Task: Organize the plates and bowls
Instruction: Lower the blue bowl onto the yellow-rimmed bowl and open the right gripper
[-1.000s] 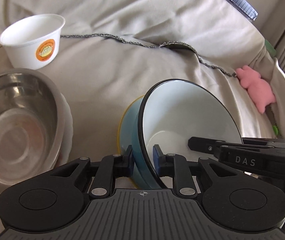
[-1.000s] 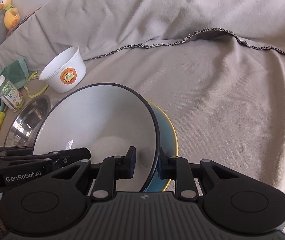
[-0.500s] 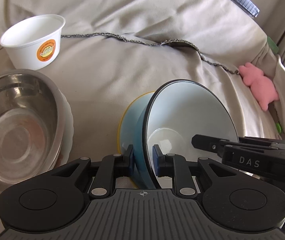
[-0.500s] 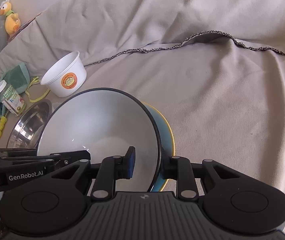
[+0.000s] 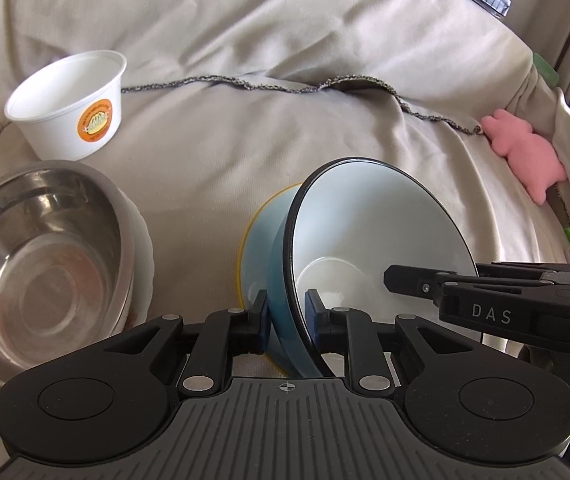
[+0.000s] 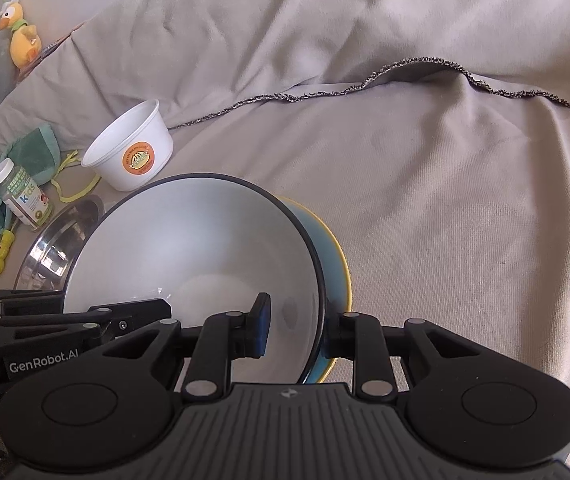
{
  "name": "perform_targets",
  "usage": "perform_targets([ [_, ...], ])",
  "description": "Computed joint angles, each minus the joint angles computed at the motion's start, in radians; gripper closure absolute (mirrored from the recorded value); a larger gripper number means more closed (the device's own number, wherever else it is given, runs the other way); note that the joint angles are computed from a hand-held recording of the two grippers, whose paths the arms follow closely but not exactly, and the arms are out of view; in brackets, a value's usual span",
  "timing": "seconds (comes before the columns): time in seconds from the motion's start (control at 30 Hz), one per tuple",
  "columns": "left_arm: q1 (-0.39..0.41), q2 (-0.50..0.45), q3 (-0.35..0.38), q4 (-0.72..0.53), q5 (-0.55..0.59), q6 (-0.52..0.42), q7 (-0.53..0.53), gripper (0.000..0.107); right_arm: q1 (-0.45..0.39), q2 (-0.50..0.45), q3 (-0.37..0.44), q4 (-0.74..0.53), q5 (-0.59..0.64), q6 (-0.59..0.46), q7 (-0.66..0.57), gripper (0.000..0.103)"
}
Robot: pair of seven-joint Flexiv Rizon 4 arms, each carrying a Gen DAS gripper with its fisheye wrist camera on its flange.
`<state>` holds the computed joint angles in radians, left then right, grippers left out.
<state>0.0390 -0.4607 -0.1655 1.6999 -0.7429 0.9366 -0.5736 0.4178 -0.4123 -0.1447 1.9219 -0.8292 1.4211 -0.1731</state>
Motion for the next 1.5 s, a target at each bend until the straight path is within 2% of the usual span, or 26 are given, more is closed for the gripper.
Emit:
perform_targets([
  [0.27, -0.014, 0.014, 0.005, 0.019, 0.027, 0.05, 0.024, 0.086, 0.011, 0.005, -0.015, 0.007, -0.043, -0.003, 0.028, 0.078],
  [0.57, -0.023, -0.017, -0.006, -0.004, 0.071, 0.123, 0.031, 0.087, -0.008, 0.014, 0.018, 0.002, -0.061, -0.027, 0.021, 0.078],
  [0.67, -0.014, -0.039, -0.005, -0.051, 0.09, 0.061, 0.004, 0.087, -0.026, 0.008, 0.043, -0.008, -0.031, -0.04, -0.004, 0.078],
  [0.8, 0.005, -0.083, 0.018, -0.167, 0.121, -0.141, -0.131, 0.087, -0.059, -0.006, 0.097, -0.034, 0.091, -0.058, -0.088, 0.078],
  [1.1, 0.003, -0.058, 0.018, -0.151, 0.142, -0.103, -0.08, 0.087, -0.02, -0.013, 0.063, -0.048, 0.122, -0.079, -0.115, 0.078],
  [1.23, 0.004, -0.048, 0.005, -0.129, 0.118, -0.021, -0.035, 0.086, 0.014, 0.006, 0.006, -0.026, 0.047, -0.062, -0.047, 0.078],
  [1.37, 0.001, -0.067, 0.014, -0.161, 0.138, -0.021, -0.062, 0.086, 0.038, 0.031, -0.05, -0.012, -0.112, -0.084, 0.068, 0.077],
  [1.43, 0.011, -0.073, 0.007, -0.167, 0.132, -0.03, -0.054, 0.086, 0.035, 0.046, -0.062, -0.01, -0.194, -0.093, 0.119, 0.077],
  [1.5, 0.022, -0.082, 0.002, -0.179, 0.12, -0.043, -0.056, 0.086, 0.018, 0.05, -0.047, -0.023, -0.223, -0.107, 0.13, 0.073],
])
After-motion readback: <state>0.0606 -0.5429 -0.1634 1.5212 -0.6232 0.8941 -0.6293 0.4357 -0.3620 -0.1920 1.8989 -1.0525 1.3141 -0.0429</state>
